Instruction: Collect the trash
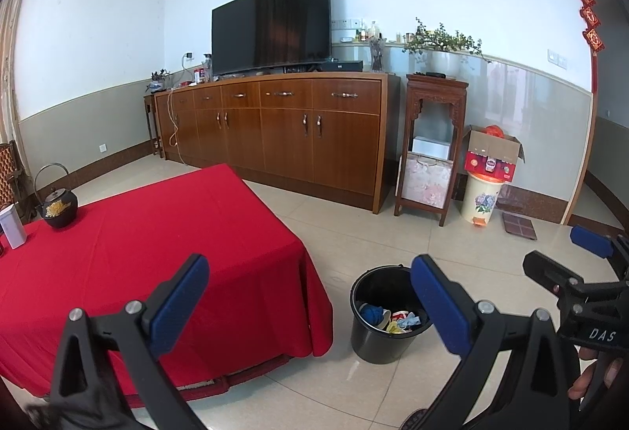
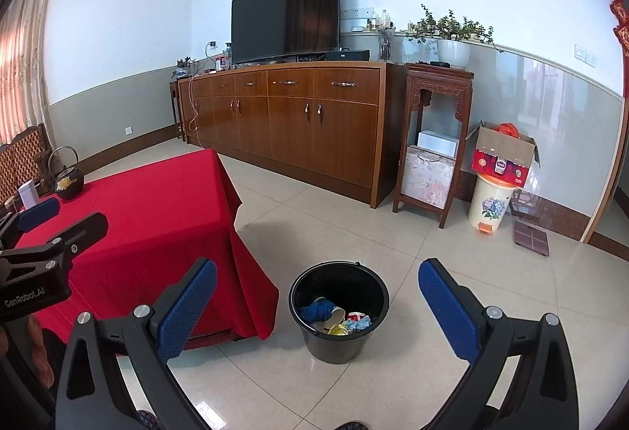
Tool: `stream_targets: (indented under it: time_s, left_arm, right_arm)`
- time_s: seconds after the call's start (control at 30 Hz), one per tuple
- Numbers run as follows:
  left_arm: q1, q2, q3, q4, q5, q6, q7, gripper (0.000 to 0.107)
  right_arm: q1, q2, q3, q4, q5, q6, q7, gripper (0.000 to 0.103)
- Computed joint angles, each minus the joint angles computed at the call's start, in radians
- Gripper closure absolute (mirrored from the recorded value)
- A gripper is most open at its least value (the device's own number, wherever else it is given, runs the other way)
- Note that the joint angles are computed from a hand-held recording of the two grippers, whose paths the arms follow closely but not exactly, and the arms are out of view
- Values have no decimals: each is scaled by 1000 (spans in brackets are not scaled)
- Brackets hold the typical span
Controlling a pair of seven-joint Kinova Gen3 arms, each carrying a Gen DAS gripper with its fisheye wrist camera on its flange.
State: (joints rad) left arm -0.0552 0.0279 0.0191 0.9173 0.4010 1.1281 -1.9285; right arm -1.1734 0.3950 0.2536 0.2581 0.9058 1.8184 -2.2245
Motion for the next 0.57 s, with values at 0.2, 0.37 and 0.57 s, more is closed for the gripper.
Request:
stream_targets:
  time_s: [0.2,0.37,0.57]
  left_arm:
    - [4,-1,2,6,-14,-5,5,5]
    - [5,-4,0,21,-21,-24,-5,5]
    - [1,6,0,5,-12,-3,-1,5]
  right_arm:
    - [6,10,5,-19,-6,8,2,0]
    - [7,24,22,-41,-11,11,6,0]
    - [13,34,38,-63,-25,20,6,0]
